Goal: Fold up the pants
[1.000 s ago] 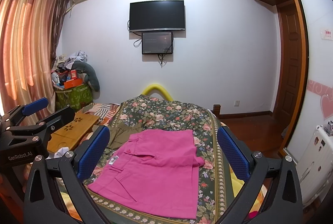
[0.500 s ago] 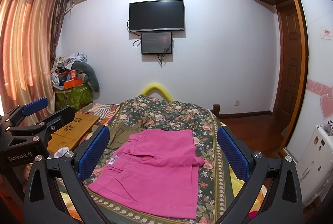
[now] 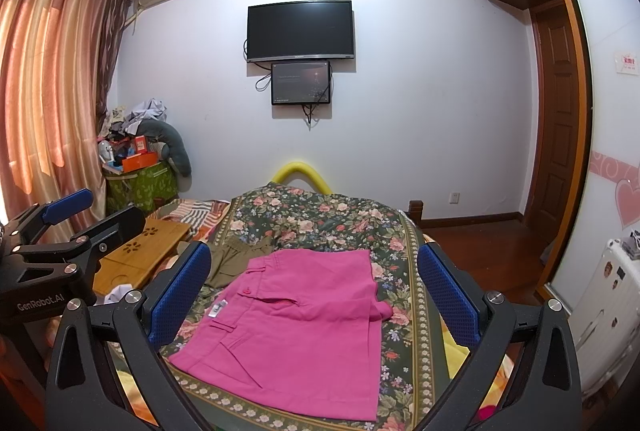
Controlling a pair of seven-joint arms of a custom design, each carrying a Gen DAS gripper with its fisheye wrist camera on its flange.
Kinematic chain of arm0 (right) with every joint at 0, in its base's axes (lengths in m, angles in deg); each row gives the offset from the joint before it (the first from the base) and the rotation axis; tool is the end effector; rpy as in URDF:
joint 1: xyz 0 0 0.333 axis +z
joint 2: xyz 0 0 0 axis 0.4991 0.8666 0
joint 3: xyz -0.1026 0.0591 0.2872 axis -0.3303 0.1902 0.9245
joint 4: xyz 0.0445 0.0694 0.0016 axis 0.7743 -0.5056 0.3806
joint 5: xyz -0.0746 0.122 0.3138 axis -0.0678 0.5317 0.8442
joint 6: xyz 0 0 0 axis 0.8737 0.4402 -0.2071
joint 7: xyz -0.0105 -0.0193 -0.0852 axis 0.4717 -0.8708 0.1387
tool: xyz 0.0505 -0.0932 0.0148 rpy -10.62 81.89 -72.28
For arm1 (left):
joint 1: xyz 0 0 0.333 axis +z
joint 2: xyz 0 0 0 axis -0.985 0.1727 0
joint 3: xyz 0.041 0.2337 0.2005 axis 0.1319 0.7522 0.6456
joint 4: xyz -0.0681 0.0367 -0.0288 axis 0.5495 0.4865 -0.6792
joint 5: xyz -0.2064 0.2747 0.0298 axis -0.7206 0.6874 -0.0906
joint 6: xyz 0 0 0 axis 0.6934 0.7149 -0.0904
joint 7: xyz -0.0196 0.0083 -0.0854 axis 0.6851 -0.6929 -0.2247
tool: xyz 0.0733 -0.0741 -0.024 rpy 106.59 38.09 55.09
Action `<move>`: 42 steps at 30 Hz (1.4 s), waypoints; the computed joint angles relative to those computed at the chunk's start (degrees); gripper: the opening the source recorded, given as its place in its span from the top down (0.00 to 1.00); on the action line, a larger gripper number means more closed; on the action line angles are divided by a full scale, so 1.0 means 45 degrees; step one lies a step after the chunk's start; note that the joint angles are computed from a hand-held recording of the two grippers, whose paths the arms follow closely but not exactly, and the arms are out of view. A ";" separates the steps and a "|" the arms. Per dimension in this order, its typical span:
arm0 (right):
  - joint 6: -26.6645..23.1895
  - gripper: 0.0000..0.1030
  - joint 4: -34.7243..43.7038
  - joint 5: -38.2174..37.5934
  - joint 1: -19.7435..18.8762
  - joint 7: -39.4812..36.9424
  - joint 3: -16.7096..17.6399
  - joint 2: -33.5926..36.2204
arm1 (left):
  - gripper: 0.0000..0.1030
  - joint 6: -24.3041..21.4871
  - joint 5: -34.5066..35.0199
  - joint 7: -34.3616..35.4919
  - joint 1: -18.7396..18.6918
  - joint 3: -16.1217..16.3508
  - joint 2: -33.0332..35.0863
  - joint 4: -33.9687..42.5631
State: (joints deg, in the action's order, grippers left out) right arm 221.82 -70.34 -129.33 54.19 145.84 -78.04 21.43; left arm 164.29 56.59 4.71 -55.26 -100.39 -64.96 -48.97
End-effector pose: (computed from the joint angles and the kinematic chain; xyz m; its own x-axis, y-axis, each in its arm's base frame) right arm 0.4467 0.3278 0.7041 0.1640 -0.9864 -0.0083 -0.2791 -0.0384 -0.9595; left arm 0.4546 -0.1853 0.6914 -0.1779 -0.9838 0.0208 -0.2263 0.0204 -0.9738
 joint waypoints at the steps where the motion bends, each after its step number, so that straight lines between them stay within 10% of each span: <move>1: -0.0005 0.00 0.0000 0.0009 0.0002 -0.0009 0.0000 -0.0002 | 0.00 0.0005 0.0011 -0.0010 0.0010 -0.0012 0.0003 0.0000; 24: 0.0182 0.00 -0.0167 0.0290 -0.0065 -0.0007 -0.0088 -0.0004 | 0.00 -0.0475 0.1327 -0.0995 0.0599 -0.0629 0.0643 0.0596; 33: 0.0418 0.00 0.0077 0.2236 -0.0233 -0.1196 -0.0479 0.0824 | 0.00 -0.2684 0.4090 -0.2480 -0.0002 -0.0757 0.3441 0.2854; 42: -0.0541 0.00 0.0986 0.4740 -0.0384 -0.3475 -0.1088 0.2352 | 0.00 -0.6188 0.4876 -0.1610 -0.2448 0.0795 0.7393 0.6484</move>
